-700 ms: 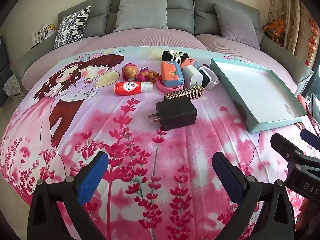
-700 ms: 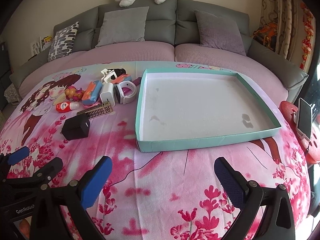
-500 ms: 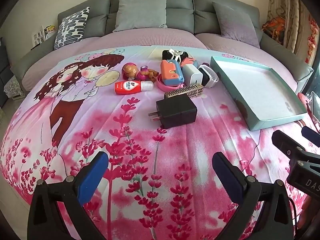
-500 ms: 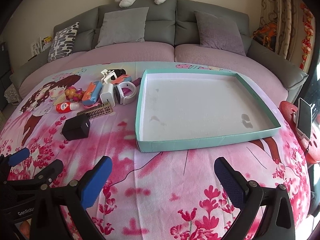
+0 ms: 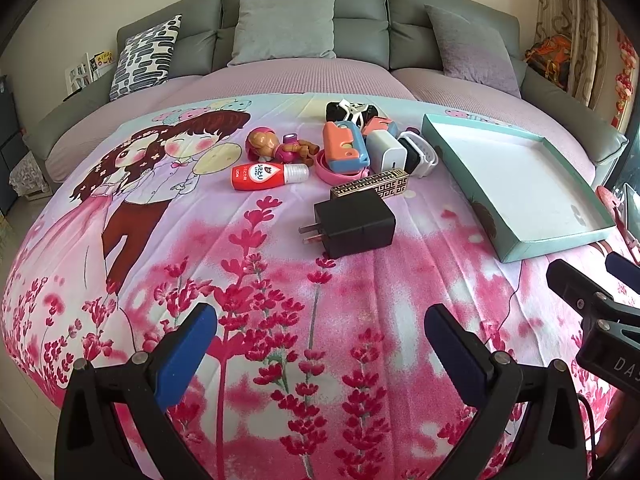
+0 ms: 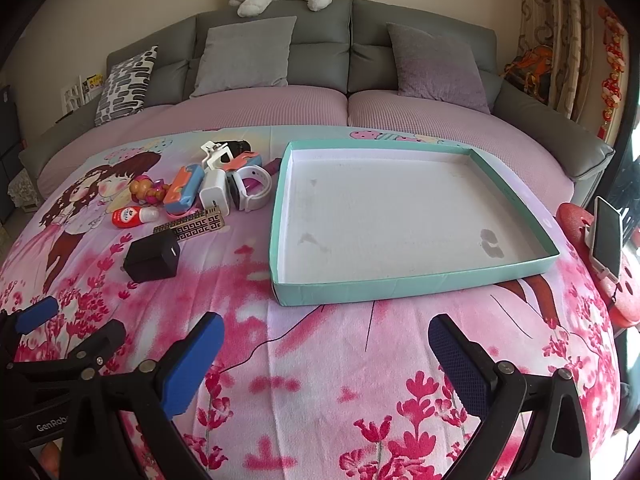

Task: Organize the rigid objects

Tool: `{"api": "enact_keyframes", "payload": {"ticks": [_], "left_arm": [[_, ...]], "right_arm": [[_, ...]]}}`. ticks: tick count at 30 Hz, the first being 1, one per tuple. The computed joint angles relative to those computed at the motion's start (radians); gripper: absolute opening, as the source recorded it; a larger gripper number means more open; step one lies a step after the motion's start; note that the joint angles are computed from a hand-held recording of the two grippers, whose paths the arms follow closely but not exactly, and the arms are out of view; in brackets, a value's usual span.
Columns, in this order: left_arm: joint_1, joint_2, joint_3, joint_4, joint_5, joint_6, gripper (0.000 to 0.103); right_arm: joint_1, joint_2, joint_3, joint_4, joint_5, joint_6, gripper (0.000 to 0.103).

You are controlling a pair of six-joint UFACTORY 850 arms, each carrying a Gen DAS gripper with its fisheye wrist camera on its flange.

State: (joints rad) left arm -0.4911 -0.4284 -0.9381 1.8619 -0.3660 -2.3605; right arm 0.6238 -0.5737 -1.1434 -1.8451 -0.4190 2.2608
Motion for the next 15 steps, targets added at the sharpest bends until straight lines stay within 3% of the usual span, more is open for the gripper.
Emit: {"api": "enact_keyframes", "payload": {"ticks": [15], "left_arm": [[-0.001, -0.022, -0.023, -0.103, 0.002, 0.107, 0.103]], "right_arm": [[-0.001, 0.0, 0.001, -0.002, -0.004, 0.003, 0.103]]}}
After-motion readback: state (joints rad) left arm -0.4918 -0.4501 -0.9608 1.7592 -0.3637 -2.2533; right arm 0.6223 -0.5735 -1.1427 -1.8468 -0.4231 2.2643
